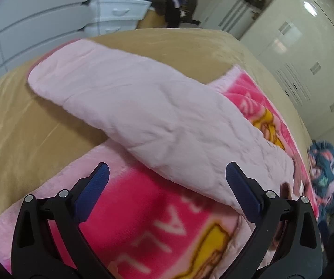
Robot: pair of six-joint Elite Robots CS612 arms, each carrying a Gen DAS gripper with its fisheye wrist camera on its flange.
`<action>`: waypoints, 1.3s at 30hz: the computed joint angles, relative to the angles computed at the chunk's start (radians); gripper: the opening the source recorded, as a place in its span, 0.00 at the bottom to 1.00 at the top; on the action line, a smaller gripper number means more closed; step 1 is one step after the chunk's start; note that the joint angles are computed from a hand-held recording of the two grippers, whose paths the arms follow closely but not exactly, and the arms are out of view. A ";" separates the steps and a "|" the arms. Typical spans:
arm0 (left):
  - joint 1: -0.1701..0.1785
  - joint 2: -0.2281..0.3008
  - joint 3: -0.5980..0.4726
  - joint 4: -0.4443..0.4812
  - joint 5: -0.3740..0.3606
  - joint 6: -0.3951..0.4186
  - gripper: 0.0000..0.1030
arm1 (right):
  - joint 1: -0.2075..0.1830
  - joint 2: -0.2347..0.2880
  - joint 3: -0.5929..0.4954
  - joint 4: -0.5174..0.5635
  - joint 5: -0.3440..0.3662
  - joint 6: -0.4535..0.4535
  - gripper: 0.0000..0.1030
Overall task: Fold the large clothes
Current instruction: 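Move the left tool toward the other sleeve cuff, then grasp the other sleeve cuff with the left tool and lift it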
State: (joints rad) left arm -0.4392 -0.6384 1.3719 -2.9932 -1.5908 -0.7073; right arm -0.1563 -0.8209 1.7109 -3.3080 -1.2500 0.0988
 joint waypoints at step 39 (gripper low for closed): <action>0.041 0.035 -0.017 -0.525 -0.025 -0.207 0.12 | -0.126 -0.034 0.145 -0.078 -0.018 0.105 0.95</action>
State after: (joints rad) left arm -0.3980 -0.6030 1.3550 -3.5182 -1.6155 -0.9140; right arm -0.2822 -0.8553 1.8560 -3.3859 -1.2679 0.2043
